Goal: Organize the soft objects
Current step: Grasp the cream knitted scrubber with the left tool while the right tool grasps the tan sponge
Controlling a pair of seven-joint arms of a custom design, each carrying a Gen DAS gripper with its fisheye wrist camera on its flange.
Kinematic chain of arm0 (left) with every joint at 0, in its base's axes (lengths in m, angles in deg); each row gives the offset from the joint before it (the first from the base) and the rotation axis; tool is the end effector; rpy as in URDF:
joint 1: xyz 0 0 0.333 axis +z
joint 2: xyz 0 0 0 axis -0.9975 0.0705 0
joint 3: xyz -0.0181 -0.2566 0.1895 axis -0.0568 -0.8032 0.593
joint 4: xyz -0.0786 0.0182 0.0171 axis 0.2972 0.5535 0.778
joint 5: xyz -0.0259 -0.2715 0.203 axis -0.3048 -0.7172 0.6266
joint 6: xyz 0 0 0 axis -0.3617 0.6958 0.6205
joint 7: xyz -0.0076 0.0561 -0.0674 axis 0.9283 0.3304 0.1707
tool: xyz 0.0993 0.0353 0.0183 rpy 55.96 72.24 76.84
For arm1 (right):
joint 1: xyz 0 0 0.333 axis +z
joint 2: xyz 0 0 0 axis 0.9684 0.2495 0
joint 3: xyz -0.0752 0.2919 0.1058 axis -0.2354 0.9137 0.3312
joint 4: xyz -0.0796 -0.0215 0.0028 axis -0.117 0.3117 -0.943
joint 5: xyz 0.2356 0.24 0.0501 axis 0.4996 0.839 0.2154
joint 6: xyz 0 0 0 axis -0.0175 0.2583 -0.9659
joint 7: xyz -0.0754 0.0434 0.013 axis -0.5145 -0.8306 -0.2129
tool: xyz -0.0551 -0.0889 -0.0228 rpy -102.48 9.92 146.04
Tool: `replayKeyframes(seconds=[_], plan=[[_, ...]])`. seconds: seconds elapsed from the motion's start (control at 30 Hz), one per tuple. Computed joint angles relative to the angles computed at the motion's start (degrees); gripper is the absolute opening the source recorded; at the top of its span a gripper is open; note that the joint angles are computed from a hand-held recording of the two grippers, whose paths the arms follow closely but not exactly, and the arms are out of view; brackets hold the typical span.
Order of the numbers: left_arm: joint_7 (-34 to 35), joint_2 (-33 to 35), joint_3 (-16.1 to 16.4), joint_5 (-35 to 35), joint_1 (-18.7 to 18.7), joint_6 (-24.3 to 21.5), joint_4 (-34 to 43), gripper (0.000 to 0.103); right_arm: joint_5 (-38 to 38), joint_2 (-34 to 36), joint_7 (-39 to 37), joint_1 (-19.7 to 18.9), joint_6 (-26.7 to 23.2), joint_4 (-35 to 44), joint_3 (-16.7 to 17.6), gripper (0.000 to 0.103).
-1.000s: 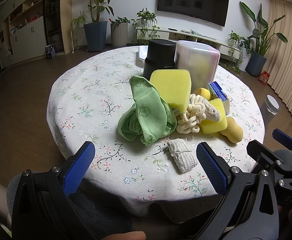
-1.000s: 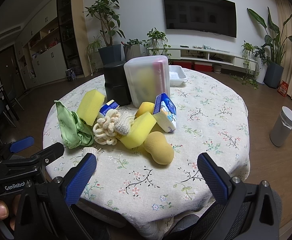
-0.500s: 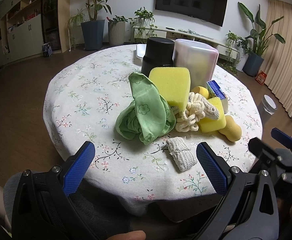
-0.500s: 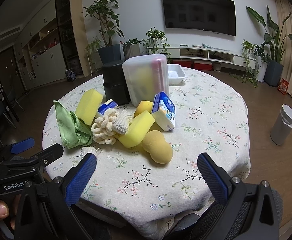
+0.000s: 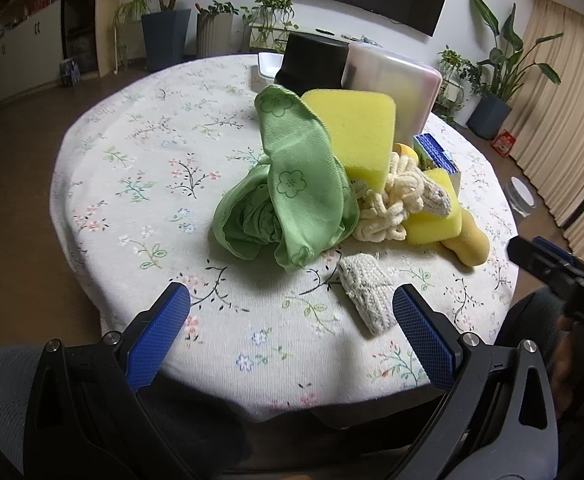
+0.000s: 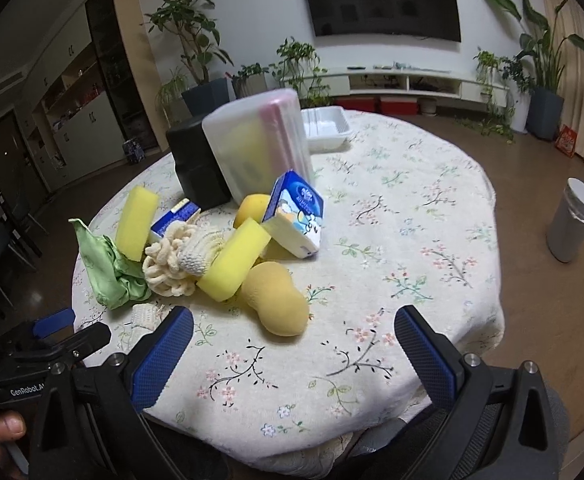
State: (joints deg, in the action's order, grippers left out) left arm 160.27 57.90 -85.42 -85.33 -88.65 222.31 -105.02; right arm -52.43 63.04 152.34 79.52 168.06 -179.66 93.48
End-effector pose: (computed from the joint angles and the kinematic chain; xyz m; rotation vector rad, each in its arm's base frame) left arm 0.5421 -0.0953 0.4741 -1.5365 2.2844 -1.0003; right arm 0.4508 0.1341 0.4723 -1.4480 1.9520 -0.6901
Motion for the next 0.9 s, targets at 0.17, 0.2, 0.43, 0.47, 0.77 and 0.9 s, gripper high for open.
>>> replayKeyframes(seconds=[0.17, 0.2, 0.43, 0.47, 0.77, 0.9], plan=[[-0.8, -0.09, 0.18, -1.0, 0.87, -4.86, 1.01, 0.103, 11.87, 4.0, -14.91, 2.7, 0.19, 2.27, -2.0, 0.094], [0.1, -0.74, 0.06, -1.58, 0.75, -5.46, 0.49, 0.103, 15.99, 4.6, -18.91, 3.29, 0.57, 2.37, -2.55, 0.094], [-2.82, -2.11, -0.57, 6.71, -3.45, -2.45, -3.19, 0.102, 43.89, 7.36, -44.68, 5.95, -1.66, 3.49, -4.07, 0.082], [-4.47, -1.65, -0.48, 8.13, -3.65, -2.23, -2.95, 0.101, 45.15, 7.58, -46.38, 6.05, -2.88, 4.01, -4.09, 0.081], [-14.55, 0.84, -0.89, 16.61, -4.19, 0.3, -1.11, 0.101, 54.61, 9.97, -59.64, 6.53, -5.78, 7.39, -3.97, 0.061], [-17.76, 1.04, -1.16, 19.58, -4.07, 0.71, -1.08, 0.101, 52.93, 11.12, -60.25, 7.01, -6.46, 8.83, -4.36, 0.059]])
